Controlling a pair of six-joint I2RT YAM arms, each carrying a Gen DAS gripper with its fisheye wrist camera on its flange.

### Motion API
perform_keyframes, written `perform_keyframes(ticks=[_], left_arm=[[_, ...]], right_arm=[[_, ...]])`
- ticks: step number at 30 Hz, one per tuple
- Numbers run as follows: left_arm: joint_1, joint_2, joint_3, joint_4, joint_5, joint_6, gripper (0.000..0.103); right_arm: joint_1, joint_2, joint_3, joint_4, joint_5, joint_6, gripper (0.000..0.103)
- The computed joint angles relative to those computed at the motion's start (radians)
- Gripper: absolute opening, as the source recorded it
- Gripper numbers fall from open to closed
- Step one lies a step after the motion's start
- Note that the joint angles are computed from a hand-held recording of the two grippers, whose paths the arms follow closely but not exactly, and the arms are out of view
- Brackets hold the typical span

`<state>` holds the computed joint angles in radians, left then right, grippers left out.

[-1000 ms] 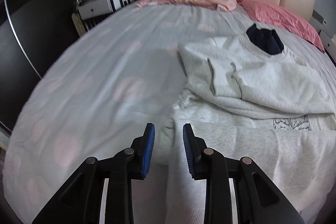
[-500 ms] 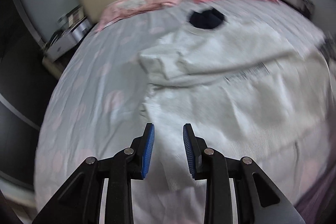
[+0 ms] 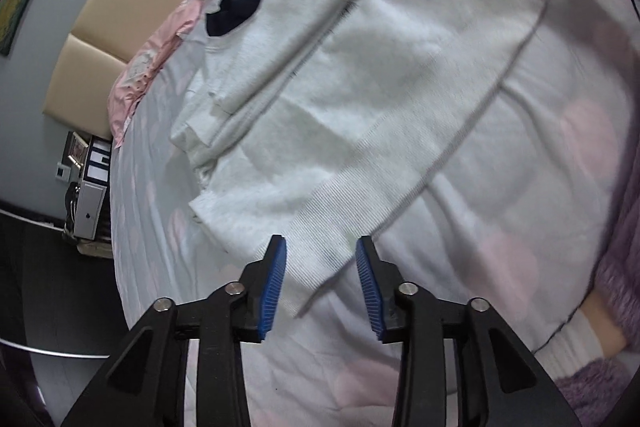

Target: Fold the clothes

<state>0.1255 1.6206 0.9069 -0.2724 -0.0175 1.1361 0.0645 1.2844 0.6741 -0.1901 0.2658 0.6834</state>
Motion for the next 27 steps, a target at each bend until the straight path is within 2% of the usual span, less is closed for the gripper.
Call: perform_keyframes(ticks=[17,23,27], left_arm=[[-0.081,0.159,-0.088,0.208,-0.146,0.084,0.041],[-0.123,0.171,-0.190,0.435,-0.180,0.090,0.040],[-0.125,0.168,-0.220,0.491,-0.165,0.083,0.022]], right_arm=[[-0.011,0.044,0.007,-0.001,-0.050,0.011,0.063],[0.005,0.075,0.031,0.000,-0.040,-0.006,0.063],[0.041,0.077,0.047,0.004,0.004,-0.034,0.063]])
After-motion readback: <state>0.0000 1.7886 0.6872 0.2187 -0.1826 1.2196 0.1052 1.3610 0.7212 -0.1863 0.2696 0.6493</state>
